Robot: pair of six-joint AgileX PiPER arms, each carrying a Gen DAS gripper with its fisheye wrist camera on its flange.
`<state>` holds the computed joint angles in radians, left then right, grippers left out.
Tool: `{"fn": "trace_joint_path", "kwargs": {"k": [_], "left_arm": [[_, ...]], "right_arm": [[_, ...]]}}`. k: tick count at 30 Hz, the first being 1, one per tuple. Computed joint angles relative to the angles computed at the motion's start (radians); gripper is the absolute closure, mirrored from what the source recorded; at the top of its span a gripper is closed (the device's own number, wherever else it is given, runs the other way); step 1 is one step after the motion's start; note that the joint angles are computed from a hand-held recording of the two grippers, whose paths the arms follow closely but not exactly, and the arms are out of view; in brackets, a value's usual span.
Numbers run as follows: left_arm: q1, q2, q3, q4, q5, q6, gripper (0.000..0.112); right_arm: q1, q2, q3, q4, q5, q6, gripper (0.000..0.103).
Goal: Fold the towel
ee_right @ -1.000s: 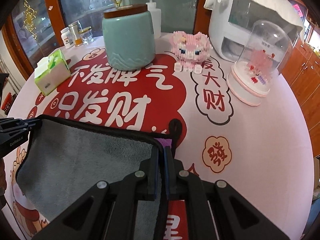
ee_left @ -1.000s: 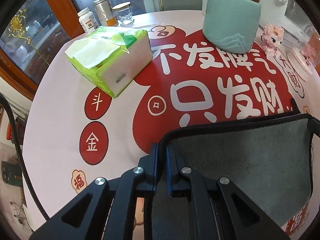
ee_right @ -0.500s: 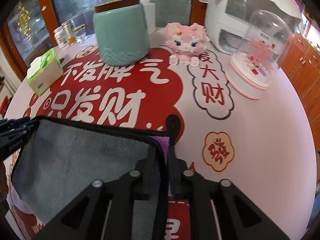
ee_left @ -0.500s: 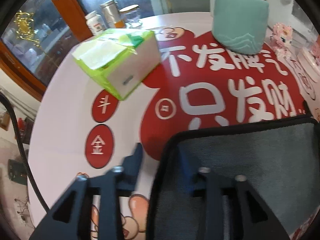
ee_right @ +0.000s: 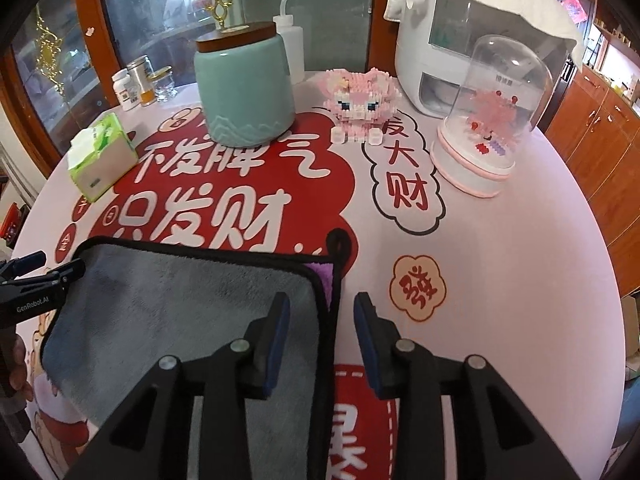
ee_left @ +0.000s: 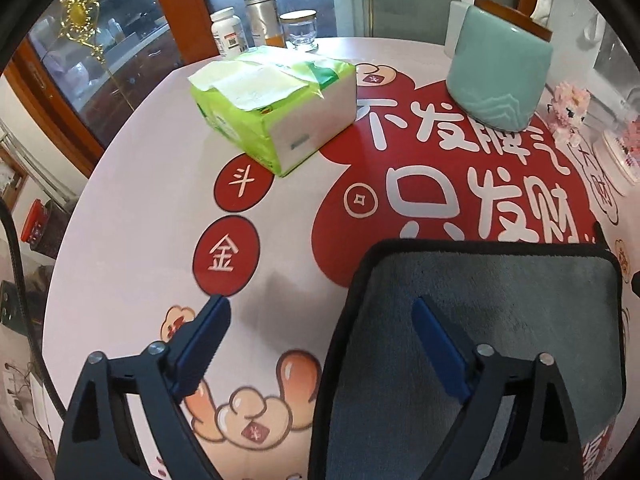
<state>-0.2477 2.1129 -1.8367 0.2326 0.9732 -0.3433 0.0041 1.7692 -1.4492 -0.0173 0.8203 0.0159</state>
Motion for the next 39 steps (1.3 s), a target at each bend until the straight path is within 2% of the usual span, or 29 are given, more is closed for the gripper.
{"fn": "trace_joint_path", "kwargs": {"k": [10,14,17,22,27,39], "left_arm": [[-0.017,-0.198,0.209,-0.029,-0.056,-0.035,0.012],[-0.042,-0.290,0.298,-0.023,-0.063,-0.063,0.011],[-0.065,-0.363,0.362,-0.021,-0.069,-0.085,0.011],[-0.108,-0.477,0.453,-0.029,-0.047,-0.131,0.011],[-0.181,-0.595,0.538,0.000,-0.025,-0.198,0.011],[-0.342,-0.808,0.632,0.036,0.081,-0.329,0.010]], "right_arm": [[0.005,-0.147,0.110,0.038,0.024,-0.038,0.069],[0.017,-0.226,0.171,0.029,0.023,-0.030,0.056],[0.027,-0.283,0.208,0.027,0.033,-0.030,0.054],[0.038,-0.381,0.256,0.039,0.074,-0.043,0.052],[0.041,-0.476,0.301,0.049,0.105,-0.044,0.045],[0.053,-0.664,0.371,0.074,0.212,-0.035,0.045]]}}
